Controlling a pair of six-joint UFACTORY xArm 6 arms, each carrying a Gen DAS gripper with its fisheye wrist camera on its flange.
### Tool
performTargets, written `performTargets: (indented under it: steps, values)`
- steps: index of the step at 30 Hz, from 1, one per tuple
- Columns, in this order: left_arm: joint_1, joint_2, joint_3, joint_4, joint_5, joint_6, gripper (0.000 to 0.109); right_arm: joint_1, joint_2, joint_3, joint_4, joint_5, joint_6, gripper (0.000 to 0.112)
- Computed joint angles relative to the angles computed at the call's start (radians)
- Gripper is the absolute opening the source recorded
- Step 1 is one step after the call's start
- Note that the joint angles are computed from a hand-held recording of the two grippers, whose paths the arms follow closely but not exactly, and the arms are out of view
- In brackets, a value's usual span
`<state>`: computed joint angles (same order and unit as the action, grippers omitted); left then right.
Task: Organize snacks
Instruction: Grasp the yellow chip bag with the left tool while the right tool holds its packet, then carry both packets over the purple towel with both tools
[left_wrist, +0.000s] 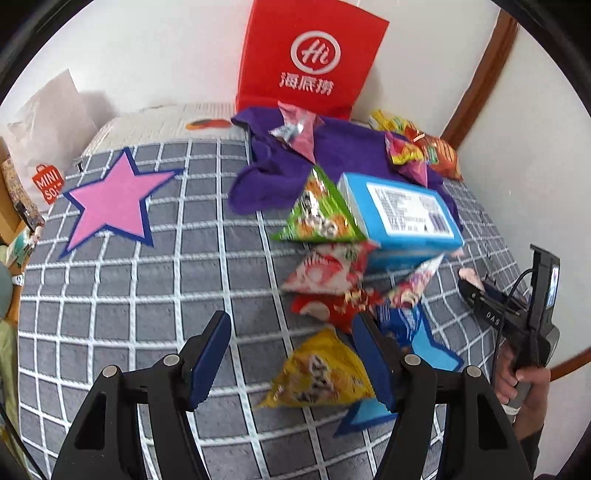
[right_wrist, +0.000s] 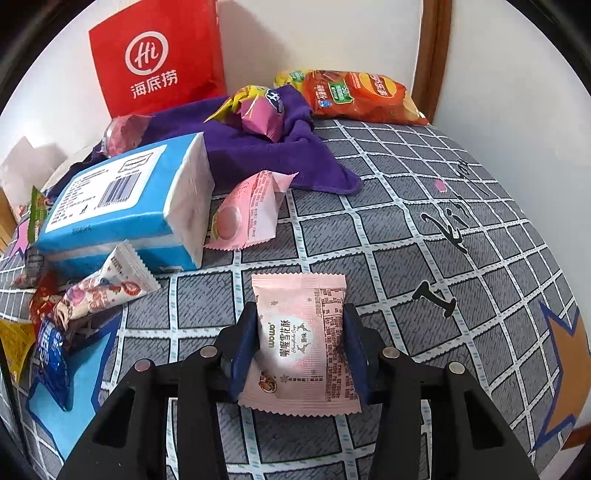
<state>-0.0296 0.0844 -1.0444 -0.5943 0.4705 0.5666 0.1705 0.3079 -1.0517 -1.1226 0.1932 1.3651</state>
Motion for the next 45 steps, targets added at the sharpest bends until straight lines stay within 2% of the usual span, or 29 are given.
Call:
performTargets:
  steps: [4, 9, 11, 14, 18, 21, 26, 34, 38, 42, 45]
  values:
    - [-0.010, 0.007, 0.024, 0.000, 0.006, -0.001, 0.066, 0.000, -0.023, 0.027, -0.106, -0.008, 0.079, 0.044]
    - [-0.031, 0.035, 0.027, 0.000, 0.023, 0.002, 0.066, 0.004, -0.037, 0.042, -0.105, -0.001, 0.094, 0.044]
    - [-0.044, 0.051, 0.028, 0.034, 0.011, -0.029, 0.062, 0.008, -0.038, 0.041, -0.120, 0.010, 0.112, 0.044]
    - [-0.053, 0.050, 0.038, 0.036, -0.016, -0.026, 0.055, 0.008, -0.044, 0.050, -0.096, 0.005, 0.097, 0.044]
    - [-0.046, 0.029, 0.044, 0.029, -0.029, -0.006, 0.054, 0.008, -0.063, 0.074, -0.026, -0.007, 0.040, 0.042]
    - [-0.023, 0.014, 0.031, 0.002, -0.008, 0.026, 0.054, 0.007, -0.083, 0.093, 0.025, -0.026, 0.003, 0.041]
    - [0.009, 0.009, -0.025, -0.002, 0.029, 0.046, 0.054, 0.021, -0.115, 0.095, 0.071, -0.004, -0.012, 0.041]
    - [0.028, 0.048, -0.160, -0.031, 0.060, 0.101, 0.054, 0.054, -0.177, 0.077, 0.063, 0.023, 0.037, 0.041]
    - [0.037, 0.093, -0.247, -0.042, 0.110, 0.145, 0.054, 0.069, -0.185, 0.073, 0.104, 0.029, 0.050, 0.041]
    - [0.061, 0.130, -0.323, -0.059, 0.175, 0.183, 0.054, 0.113, -0.189, 0.046, 0.108, 0.090, 0.076, 0.041]
    - [0.072, 0.155, -0.375, -0.062, 0.215, 0.202, 0.054, 0.133, -0.197, 0.033, 0.107, 0.102, 0.101, 0.041]
